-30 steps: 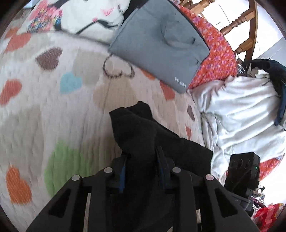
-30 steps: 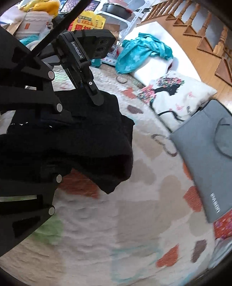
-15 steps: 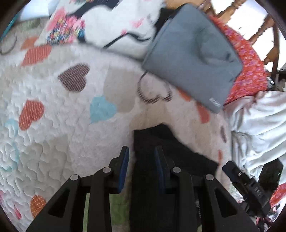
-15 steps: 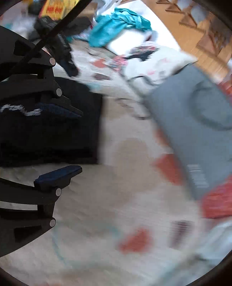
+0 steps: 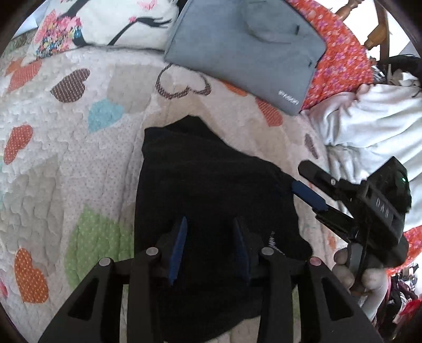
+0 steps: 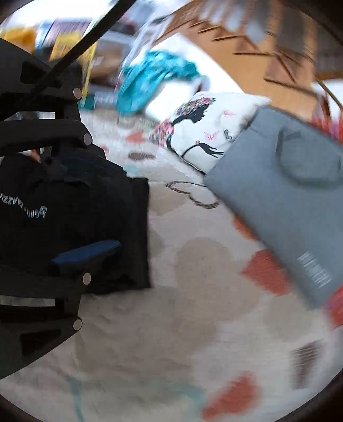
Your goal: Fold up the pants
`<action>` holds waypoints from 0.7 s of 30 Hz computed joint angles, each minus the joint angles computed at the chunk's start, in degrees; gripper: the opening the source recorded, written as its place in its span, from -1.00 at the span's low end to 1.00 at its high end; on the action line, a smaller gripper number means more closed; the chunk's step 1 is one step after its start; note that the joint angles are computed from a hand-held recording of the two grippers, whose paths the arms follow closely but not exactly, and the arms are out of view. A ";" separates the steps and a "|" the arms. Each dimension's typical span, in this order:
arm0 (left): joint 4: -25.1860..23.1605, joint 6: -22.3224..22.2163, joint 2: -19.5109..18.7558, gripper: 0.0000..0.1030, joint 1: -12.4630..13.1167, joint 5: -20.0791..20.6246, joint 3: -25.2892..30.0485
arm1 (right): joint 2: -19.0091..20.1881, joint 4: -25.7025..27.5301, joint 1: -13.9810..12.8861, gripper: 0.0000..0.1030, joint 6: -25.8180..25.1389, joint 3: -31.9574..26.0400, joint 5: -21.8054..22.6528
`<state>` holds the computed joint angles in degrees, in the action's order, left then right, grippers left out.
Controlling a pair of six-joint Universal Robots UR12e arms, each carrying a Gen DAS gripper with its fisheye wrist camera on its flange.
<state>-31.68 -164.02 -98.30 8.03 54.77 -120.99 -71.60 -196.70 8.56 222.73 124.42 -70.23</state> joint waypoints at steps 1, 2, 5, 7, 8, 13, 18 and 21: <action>0.74 0.22 0.44 -0.32 0.11 -0.07 -0.42 | -1.08 1.07 0.66 0.18 -1.17 0.34 -1.94; 3.34 0.49 1.35 -0.32 0.28 0.26 -1.57 | -1.85 0.98 1.01 0.19 -1.51 1.00 -3.03; 11.69 0.27 3.51 -0.32 0.24 2.01 -4.71 | -4.78 2.58 2.45 0.23 -0.85 3.43 -7.62; 16.92 -0.17 5.14 -0.30 0.52 2.21 -6.78 | -7.29 3.43 3.53 0.25 -0.98 5.30 -10.26; 19.21 -0.41 5.88 -0.23 0.77 1.96 -7.74 | -8.26 3.48 4.07 0.26 -1.12 6.16 -11.76; 31.40 -1.74 9.35 -0.08 2.32 1.92 -13.41 | -14.38 8.76 8.51 0.36 -2.93 10.55 -20.46; 39.66 -1.51 12.13 0.01 4.03 2.08 -17.77 | -17.04 11.45 11.29 0.36 -1.10 12.92 -23.07; 46.96 -3.21 12.96 0.32 5.19 2.36 -20.01 | -17.90 11.87 13.03 0.37 -0.39 13.53 -24.72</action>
<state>15.28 -167.23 -85.34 13.22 57.12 -140.99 -89.50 -184.83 21.58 222.34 137.95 -94.95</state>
